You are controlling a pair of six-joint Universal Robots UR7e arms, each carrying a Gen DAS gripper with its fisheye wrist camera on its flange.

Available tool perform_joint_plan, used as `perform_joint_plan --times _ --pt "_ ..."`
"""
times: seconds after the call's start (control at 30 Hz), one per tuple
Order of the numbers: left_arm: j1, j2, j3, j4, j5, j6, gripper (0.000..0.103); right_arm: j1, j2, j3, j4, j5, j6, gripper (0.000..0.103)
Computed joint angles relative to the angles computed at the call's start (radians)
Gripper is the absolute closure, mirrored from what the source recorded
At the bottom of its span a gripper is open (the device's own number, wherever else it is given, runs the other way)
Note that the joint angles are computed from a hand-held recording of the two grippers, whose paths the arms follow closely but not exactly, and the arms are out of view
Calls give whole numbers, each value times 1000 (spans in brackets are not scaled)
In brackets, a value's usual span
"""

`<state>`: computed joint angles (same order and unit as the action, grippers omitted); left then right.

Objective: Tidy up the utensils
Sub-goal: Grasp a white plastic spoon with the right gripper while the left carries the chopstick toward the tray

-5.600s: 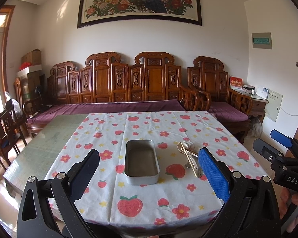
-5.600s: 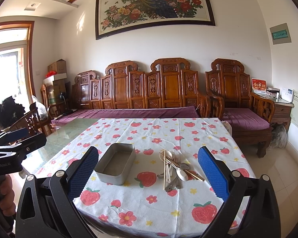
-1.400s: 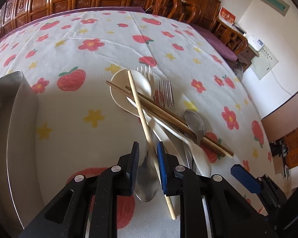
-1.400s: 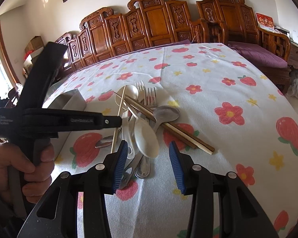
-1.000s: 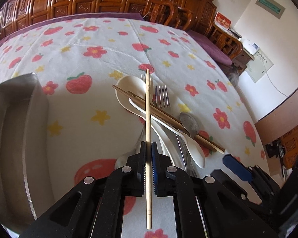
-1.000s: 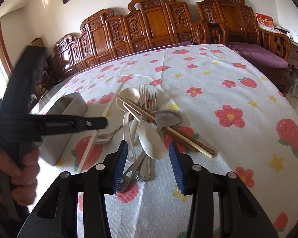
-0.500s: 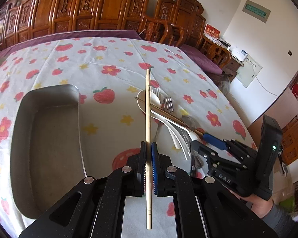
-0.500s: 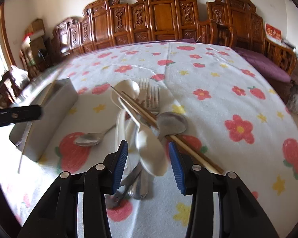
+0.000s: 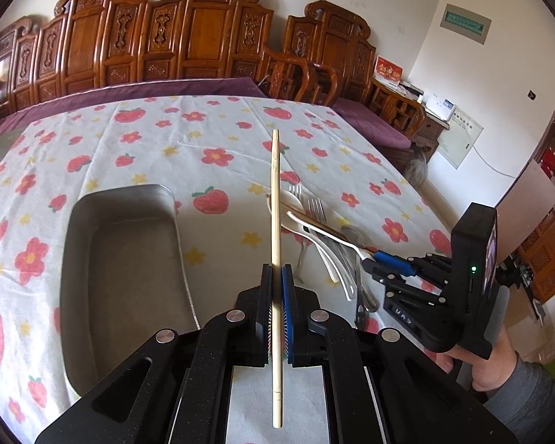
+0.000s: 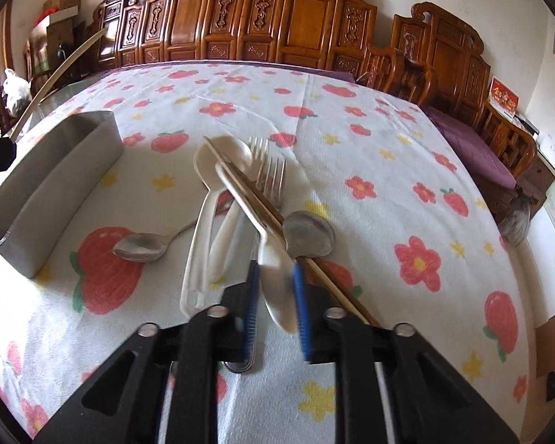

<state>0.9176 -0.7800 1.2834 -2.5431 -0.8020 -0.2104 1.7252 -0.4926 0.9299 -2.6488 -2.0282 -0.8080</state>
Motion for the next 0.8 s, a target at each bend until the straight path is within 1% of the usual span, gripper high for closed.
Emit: perform_joint_plan --times 0.03,0.07,0.13,0.2,0.27,0.43,0.8 --pt "0 -4 3 -4 2 1 99 3 -3 1 2 -2 -5 90" --pt "-1 -10 8 -10 5 1 99 5 -4 0 1 -4 -10 98" --pt "-3 -19 18 -22 11 5 99 8 -5 -7 15 -16 -18 100" --pt "-5 -26 24 -32 18 9 99 10 -1 -17 19 -35 -29 101" --pt "-7 -35 31 -43 22 14 99 10 -4 -23 38 -37 -19 101" --pt "-14 -63 52 -55 47 35 99 19 -41 13 43 -16 6 101" --pt "24 -107 52 64 81 -10 99 61 -94 73 24 33 7 101"
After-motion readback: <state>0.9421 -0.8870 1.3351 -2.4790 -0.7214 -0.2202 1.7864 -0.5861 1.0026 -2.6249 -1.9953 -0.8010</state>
